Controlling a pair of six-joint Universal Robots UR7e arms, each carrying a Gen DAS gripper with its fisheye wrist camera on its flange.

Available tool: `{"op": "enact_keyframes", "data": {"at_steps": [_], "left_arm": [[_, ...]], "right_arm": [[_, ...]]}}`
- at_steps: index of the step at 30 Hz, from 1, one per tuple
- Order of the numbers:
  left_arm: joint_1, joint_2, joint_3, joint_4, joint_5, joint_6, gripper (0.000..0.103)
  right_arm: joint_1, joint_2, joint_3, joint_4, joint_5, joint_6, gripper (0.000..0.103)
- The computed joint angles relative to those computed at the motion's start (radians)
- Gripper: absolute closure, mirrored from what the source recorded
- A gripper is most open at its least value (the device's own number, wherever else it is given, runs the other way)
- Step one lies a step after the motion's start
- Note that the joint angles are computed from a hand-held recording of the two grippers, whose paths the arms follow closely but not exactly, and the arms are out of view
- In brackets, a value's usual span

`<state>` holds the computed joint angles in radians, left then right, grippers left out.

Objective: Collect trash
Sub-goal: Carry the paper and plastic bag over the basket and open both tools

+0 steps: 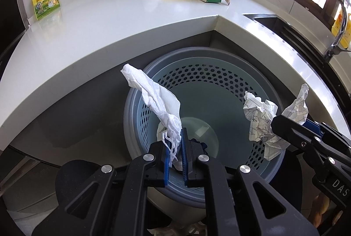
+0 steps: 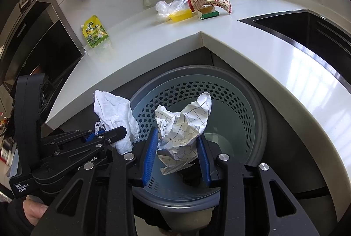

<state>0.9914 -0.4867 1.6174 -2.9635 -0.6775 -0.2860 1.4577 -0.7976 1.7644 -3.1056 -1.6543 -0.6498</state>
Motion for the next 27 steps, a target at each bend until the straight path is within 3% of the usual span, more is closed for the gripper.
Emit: {"op": "enact_keyframes", "data": {"at_steps": [7,9,14,27], "left_arm": [[0.0,-0.011,0.013,-0.009,0.006,-0.001,0.091],[0.0,-0.014,0.018,-0.012,0.01,-0.006,0.085],[-0.002,-0.019,0.035,-0.044,0.028,-0.011,0.051],[-0.005,-0.021,0.043,-0.06,0.036,-0.007,0.041]], "right_arm": [[-0.001,-0.002,0.0,-0.001,0.003,0.0,0.067],[-0.001,-0.003,0.001,-0.001,0.005,-0.001,0.064],[-0.004,-0.011,0.01,-0.013,0.024,-0.006,0.044],[-0.008,-0.014,0.013,-0.017,0.032,0.006,0.042]]}}
